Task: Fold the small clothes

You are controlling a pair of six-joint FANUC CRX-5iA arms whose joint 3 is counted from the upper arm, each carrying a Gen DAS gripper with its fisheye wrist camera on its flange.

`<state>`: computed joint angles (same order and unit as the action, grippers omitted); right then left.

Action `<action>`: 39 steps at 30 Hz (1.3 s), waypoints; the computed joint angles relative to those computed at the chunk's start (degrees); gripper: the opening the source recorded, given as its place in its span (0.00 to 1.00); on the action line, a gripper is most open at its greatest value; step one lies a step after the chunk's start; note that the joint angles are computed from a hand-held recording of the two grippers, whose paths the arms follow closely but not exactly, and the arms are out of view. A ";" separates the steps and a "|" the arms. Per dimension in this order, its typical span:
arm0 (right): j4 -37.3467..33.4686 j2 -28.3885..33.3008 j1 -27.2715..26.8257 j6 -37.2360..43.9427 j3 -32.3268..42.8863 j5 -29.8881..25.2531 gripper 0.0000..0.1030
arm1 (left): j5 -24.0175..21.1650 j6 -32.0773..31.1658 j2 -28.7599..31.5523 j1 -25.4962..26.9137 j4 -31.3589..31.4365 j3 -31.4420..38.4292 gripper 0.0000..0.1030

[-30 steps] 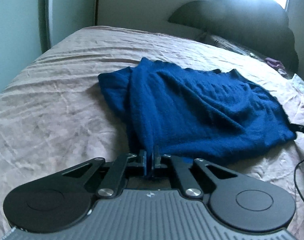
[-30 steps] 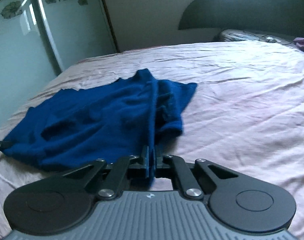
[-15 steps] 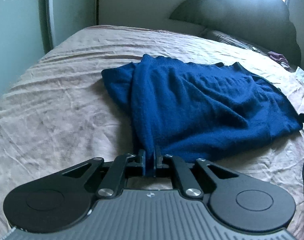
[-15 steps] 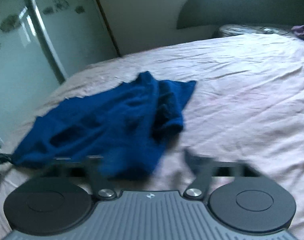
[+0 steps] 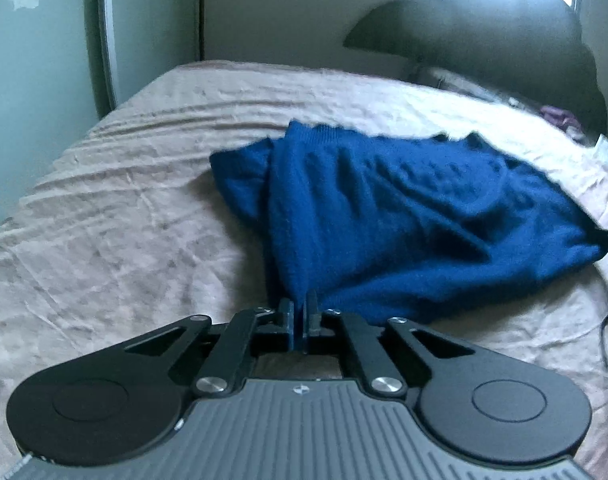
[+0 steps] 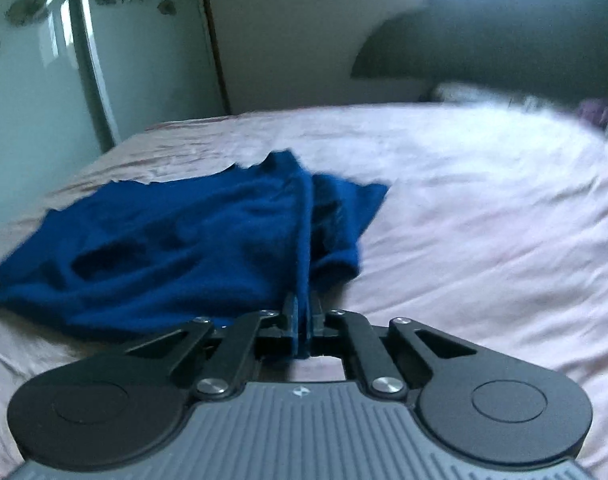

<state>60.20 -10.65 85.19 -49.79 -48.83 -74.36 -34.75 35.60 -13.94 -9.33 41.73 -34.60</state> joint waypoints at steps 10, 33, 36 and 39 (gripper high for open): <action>-13.09 3.81 1.94 10.06 6.86 -8.17 0.06 | 1.22 12.11 -0.55 -2.28 -16.52 3.31 0.34; -5.79 17.21 -11.75 27.17 22.31 14.98 1.00 | 1.43 31.94 -2.25 -3.11 -35.00 7.37 0.72; -5.68 17.57 -10.56 27.53 22.17 13.73 1.00 | 1.56 31.89 -2.11 -2.93 -35.09 7.25 0.74; -5.30 16.84 -11.08 26.14 21.10 15.39 1.00 | 1.75 32.61 -2.02 -3.14 -35.84 7.34 0.75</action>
<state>54.90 6.19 74.11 -23.65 -27.73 -58.97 -32.99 68.21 -15.97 -12.47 5.90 -27.25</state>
